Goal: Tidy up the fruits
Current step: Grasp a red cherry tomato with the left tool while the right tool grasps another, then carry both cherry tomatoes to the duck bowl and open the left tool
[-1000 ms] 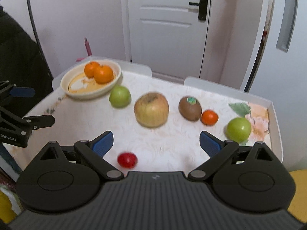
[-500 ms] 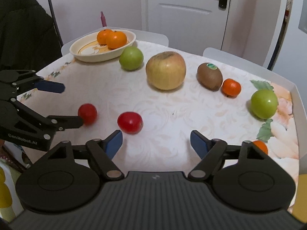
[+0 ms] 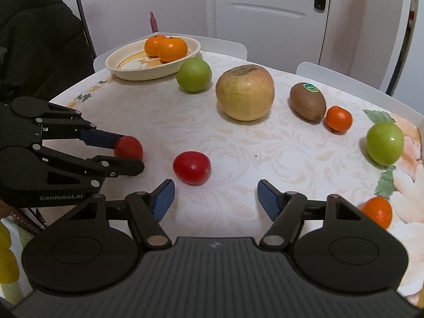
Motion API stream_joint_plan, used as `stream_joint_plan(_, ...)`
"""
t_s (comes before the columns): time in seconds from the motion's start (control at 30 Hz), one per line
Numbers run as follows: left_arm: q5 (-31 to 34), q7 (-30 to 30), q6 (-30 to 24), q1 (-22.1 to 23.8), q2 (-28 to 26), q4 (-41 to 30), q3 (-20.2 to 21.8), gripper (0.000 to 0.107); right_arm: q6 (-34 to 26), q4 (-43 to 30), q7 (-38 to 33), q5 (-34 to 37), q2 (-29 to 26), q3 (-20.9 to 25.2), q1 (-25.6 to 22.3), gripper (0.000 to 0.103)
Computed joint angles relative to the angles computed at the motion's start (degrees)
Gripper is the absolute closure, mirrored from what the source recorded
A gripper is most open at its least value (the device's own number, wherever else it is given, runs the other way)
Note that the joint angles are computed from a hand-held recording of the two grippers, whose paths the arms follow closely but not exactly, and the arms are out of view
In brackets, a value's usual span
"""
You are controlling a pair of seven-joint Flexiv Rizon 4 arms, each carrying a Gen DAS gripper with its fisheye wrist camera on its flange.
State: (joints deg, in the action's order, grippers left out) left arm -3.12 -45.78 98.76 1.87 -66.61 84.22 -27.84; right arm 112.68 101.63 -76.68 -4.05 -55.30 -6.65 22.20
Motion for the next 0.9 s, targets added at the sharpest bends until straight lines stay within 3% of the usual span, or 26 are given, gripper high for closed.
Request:
stream_joint_plan(0.47,-1.34,-2.27,-0.11,-0.43,1.13,0.20,2.52,0.070,-1.85,-4.01,0.24,-3.92,-1.94,2.51,-2.12,0.037)
stream_joint_plan(0.6,-1.50,-2.80,-0.15,-0.49,1.37,0.22,3.09,0.070,-2.20,-4.66,0.14,-4.38,-2.21,2.30,-1.92,0.053)
stream_joint_plan(0.9,-2.47,-5.17,0.27,-0.22,2.38,0.79,3.95,0.070,-2.00,-5.31,0.09,-4.27,-1.39,2.13,-1.37,0.053)
